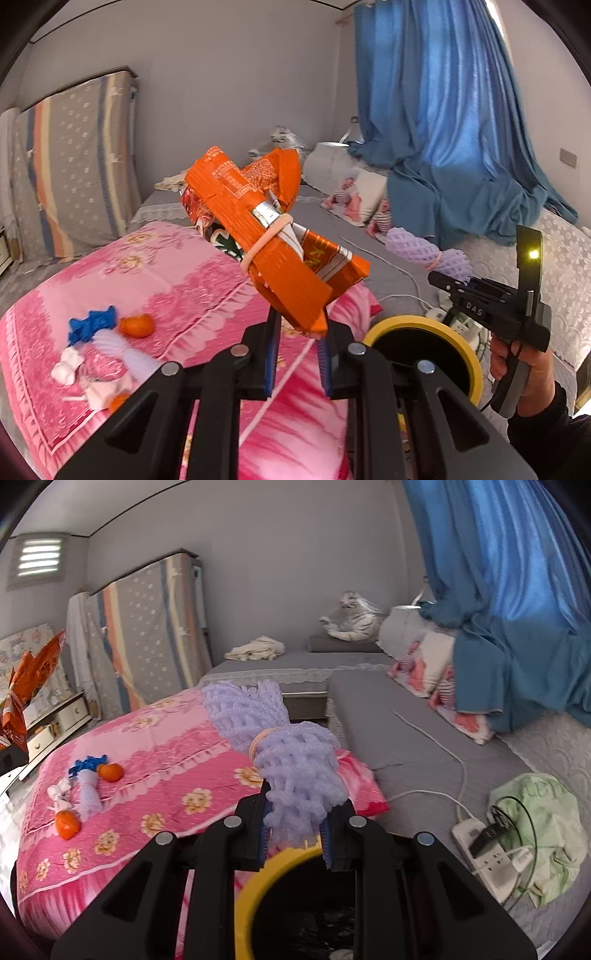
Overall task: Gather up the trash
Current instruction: 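Carry the orange wrapper and purple foam net with both tools over the yellow bin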
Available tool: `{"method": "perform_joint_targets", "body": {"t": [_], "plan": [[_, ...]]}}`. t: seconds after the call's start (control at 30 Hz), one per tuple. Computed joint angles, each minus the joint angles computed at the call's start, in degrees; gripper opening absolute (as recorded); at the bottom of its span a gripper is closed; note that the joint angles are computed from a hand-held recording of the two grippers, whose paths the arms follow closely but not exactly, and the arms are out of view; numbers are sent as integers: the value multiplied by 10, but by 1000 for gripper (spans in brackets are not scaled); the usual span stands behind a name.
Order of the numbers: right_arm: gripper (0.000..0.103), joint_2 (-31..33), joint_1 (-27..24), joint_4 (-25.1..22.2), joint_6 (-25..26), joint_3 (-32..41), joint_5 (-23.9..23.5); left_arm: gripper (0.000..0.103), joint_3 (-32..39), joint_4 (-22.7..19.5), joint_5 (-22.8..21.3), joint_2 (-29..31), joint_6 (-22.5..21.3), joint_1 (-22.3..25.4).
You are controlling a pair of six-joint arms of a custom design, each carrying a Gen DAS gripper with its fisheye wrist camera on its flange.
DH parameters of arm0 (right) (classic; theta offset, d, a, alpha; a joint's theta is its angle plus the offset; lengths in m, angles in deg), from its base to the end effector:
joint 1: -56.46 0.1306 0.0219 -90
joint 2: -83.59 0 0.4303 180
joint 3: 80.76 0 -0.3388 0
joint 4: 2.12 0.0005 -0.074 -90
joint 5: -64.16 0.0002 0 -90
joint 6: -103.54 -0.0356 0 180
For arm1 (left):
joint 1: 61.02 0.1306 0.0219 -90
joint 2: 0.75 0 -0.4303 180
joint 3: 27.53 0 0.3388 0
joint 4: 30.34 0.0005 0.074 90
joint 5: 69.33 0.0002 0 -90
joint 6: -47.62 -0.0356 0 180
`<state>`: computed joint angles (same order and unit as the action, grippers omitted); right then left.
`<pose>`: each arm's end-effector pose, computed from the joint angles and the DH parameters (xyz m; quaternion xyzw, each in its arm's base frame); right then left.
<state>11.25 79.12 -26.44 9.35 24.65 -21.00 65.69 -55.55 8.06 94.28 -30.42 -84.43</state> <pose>0.5447 0.2236 0.4782 -0.1145 0.8425 0.0870 0.5192 0.4572 -0.1900 0.4990 0.0275 0.8491 -0.0685 0.5231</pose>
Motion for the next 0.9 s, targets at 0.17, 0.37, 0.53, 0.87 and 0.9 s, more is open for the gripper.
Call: {"method": "perform_joint_targets", "body": {"t": [0.17,0.37,0.53,0.87,0.9], "plan": [[20,-14,-19,7,-15,-23,14,17,30,-4,16,25,-13,-16],[20,-33,-37,22,-23,-55,42,17,71,-13,32,58,-34,-39],[20,-43,-52,26,-34,-74,53,17,104,-21,45,86,-50,-57],[20,-44,-73,10,-59,-92,53,17,156,-46,80,142,-59,-72],[20,-44,-74,10,-62,-94,51,17,161,-51,83,149,-58,-73]]}}
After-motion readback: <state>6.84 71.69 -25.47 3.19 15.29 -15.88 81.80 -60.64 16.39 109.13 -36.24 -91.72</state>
